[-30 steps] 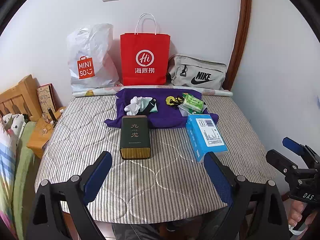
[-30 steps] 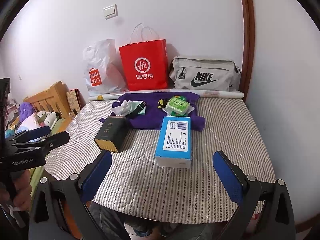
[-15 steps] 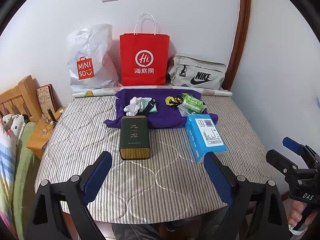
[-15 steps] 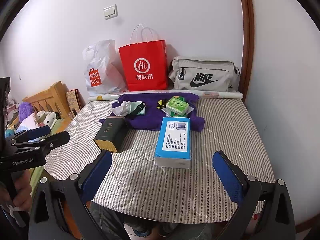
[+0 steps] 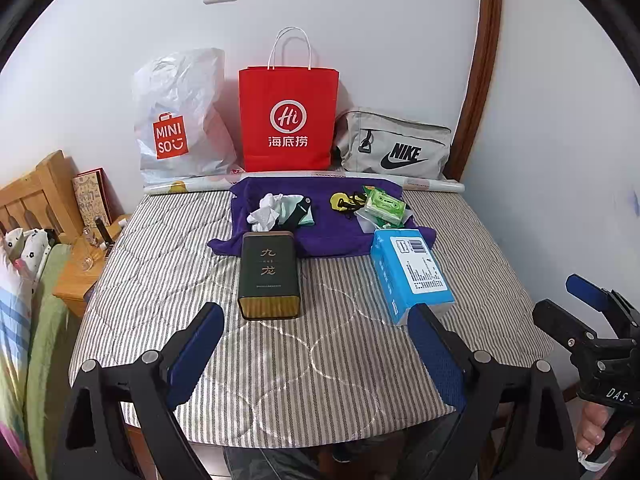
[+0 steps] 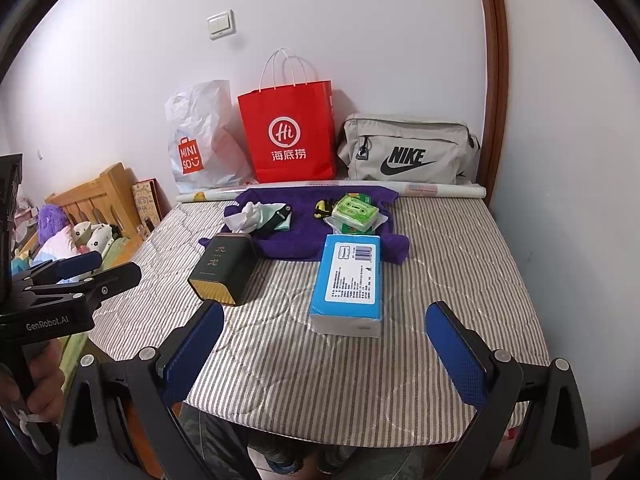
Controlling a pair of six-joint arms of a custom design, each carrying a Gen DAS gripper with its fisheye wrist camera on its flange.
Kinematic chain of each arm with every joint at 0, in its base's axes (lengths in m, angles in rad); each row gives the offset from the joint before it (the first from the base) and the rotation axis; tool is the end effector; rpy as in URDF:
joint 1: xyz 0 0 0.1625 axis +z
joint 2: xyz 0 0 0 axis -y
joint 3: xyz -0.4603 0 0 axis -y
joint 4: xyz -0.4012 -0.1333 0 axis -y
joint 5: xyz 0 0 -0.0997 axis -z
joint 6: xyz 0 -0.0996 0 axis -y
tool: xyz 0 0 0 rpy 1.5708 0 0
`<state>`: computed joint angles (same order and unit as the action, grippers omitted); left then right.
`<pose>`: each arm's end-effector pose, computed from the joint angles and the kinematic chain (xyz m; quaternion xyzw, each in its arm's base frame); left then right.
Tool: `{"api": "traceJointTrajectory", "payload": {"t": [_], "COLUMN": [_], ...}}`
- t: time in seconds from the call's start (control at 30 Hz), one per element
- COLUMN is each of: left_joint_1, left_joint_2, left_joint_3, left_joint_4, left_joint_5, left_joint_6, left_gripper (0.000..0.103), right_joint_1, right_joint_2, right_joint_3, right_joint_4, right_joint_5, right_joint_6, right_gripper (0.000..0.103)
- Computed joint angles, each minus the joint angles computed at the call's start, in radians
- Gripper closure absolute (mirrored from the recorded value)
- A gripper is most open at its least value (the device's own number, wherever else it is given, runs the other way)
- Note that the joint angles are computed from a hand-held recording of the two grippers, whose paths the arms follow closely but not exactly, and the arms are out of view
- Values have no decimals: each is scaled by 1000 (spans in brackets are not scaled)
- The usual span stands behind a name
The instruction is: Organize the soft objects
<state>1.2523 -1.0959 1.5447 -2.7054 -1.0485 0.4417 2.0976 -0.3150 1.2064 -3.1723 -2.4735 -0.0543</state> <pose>-0.0466 -0.7257 0.3941 0.2570 0.8771 -0.3092 0.2627 0.4527 -0.6686 0.0112 0.0964 -0.8518 0.3999 0.3244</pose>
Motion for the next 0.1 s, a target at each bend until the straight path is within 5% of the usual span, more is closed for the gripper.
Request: {"api": "traceJointTrajectory", "payload": {"t": [0.1], "left_joint_1": [1], "left_joint_2": [1], "left_joint_3": [0], "left_joint_4": [0], "left_joint_5": [-4], "left_joint_6": [0], "left_gripper": [10], "right_joint_1": [0], "right_joint_2": [0], "right_joint_3": [0], "right_joint_4": [0], "right_joint_5": [2], "right_joint_6": [-2], "right_gripper": [3]}}
